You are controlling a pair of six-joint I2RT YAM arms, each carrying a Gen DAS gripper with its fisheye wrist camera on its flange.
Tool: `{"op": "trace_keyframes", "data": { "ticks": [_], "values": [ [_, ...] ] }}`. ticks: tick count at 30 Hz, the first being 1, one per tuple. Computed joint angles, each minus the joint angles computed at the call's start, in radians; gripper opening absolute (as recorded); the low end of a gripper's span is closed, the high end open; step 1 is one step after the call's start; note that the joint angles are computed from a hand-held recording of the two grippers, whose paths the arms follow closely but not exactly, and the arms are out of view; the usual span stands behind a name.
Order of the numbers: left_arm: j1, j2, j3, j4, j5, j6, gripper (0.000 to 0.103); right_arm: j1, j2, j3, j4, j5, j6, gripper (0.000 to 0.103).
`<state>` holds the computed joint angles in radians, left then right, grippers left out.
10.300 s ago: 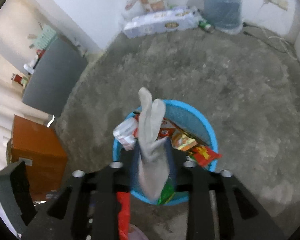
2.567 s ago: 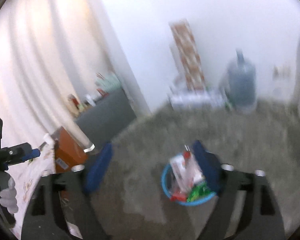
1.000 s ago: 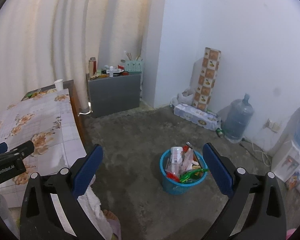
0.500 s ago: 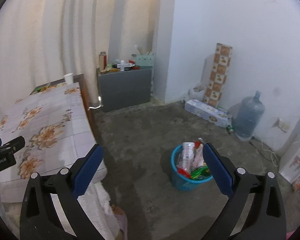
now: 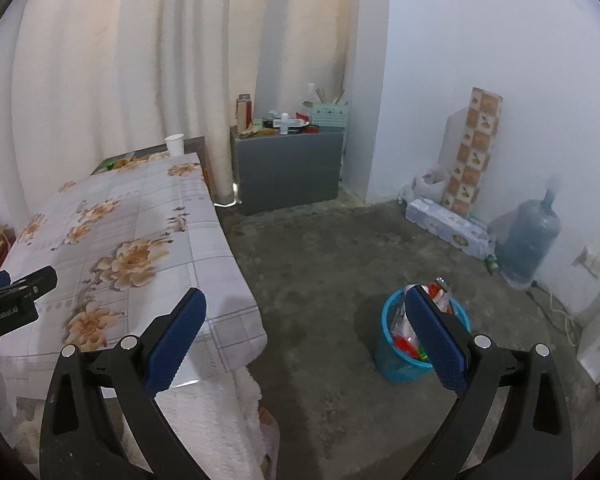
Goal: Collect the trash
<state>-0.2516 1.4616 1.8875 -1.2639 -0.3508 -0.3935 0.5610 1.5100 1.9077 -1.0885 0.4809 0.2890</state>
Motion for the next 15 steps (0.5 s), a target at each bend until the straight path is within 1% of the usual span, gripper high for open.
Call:
{"op": "trace_keyframes", "data": {
  "ticks": [6,15],
  "values": [
    [0.042,-0.024,-0.027,0.009,0.004,0.029,0.098,0.004,0.006,0.012,-0.005,0.013,-0.021,0.096],
    [0.059,-0.028,-0.032,0.001,-0.003,0.040,0.098,-0.018,0.003,0.001,-0.019,-0.011,-0.039,0.096]
  ]
}}
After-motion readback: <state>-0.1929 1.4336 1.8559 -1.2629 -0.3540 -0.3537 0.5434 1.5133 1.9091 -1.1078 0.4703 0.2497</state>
